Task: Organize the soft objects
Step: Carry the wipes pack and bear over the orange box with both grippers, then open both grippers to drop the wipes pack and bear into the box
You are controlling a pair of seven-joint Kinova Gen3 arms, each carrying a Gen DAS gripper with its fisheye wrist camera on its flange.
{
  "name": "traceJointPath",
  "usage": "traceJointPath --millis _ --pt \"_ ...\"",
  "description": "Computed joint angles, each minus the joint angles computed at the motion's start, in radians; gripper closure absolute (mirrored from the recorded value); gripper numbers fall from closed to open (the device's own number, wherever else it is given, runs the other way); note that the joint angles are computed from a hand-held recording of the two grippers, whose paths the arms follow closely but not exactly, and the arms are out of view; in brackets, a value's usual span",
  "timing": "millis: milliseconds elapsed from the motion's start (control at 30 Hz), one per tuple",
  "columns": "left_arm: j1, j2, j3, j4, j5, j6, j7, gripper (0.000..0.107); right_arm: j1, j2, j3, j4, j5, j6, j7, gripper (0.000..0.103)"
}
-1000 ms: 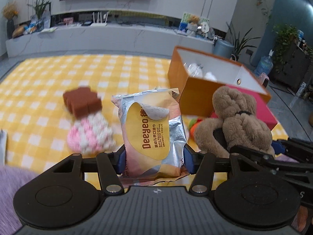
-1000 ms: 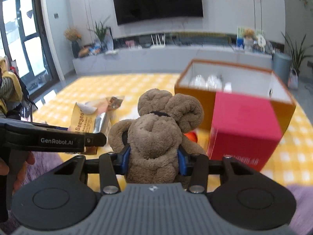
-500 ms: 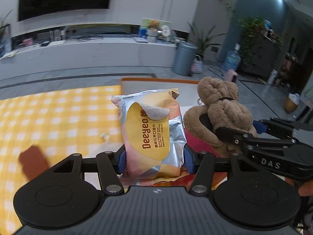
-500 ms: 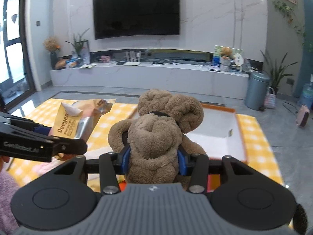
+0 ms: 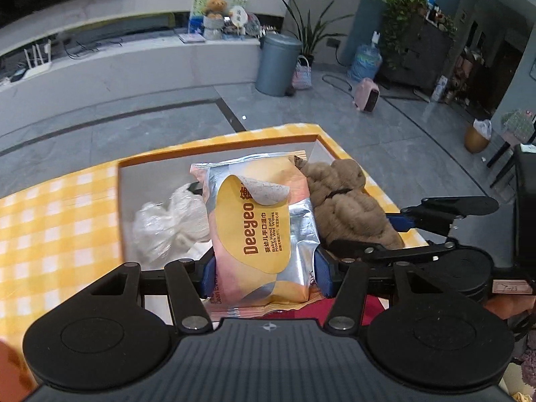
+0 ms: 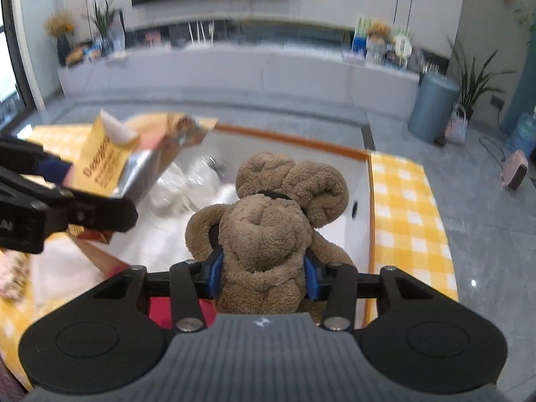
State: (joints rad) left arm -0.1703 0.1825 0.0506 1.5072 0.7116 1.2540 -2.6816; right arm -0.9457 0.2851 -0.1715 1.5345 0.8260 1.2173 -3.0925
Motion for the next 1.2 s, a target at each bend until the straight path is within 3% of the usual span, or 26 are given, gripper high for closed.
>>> traceJointPath --millis 133,367,500,633,767,800,933,1067,1200 --pt "0.040 0.050 0.021 -0.003 -0.043 -0.027 0.030 0.044 0.083 -0.002 0.001 0.022 -0.079 -0.080 0.049 0.056" --pt "0.098 0.115 0.058 -0.030 -0.120 -0.070 0.095 0.044 0.132 0.057 0.022 -0.023 -0.168 -0.069 0.183 0.056" --pt "0.114 0.143 0.066 -0.049 -0.162 -0.076 0.142 0.044 0.116 0.061 0.029 -0.027 -0.169 -0.058 0.235 0.055" --pt "0.107 0.126 0.071 -0.028 -0.167 -0.104 0.140 0.038 0.124 0.042 0.034 -0.017 -0.190 -0.074 0.255 0.050" --pt "0.100 0.113 0.067 -0.025 -0.163 -0.107 0.163 0.019 0.153 0.044 0.034 -0.050 -0.242 -0.054 0.307 0.044" --pt "0.102 0.109 0.064 -0.028 -0.168 -0.108 0.179 0.019 0.163 0.045 0.032 -0.058 -0.260 -0.052 0.326 0.042" --pt "0.077 0.070 0.061 -0.026 -0.126 -0.101 0.181 0.018 0.178 0.046 0.038 -0.119 -0.317 -0.001 0.360 0.038" --pt "0.027 0.007 0.042 0.003 -0.036 -0.073 0.111 0.018 0.147 0.038 0.012 -0.156 -0.271 0.061 0.329 0.037" --pt "-0.020 -0.070 -0.005 0.041 0.057 -0.016 0.057 0.019 0.010 0.043 0.069 -0.190 -0.190 0.160 0.190 0.037"
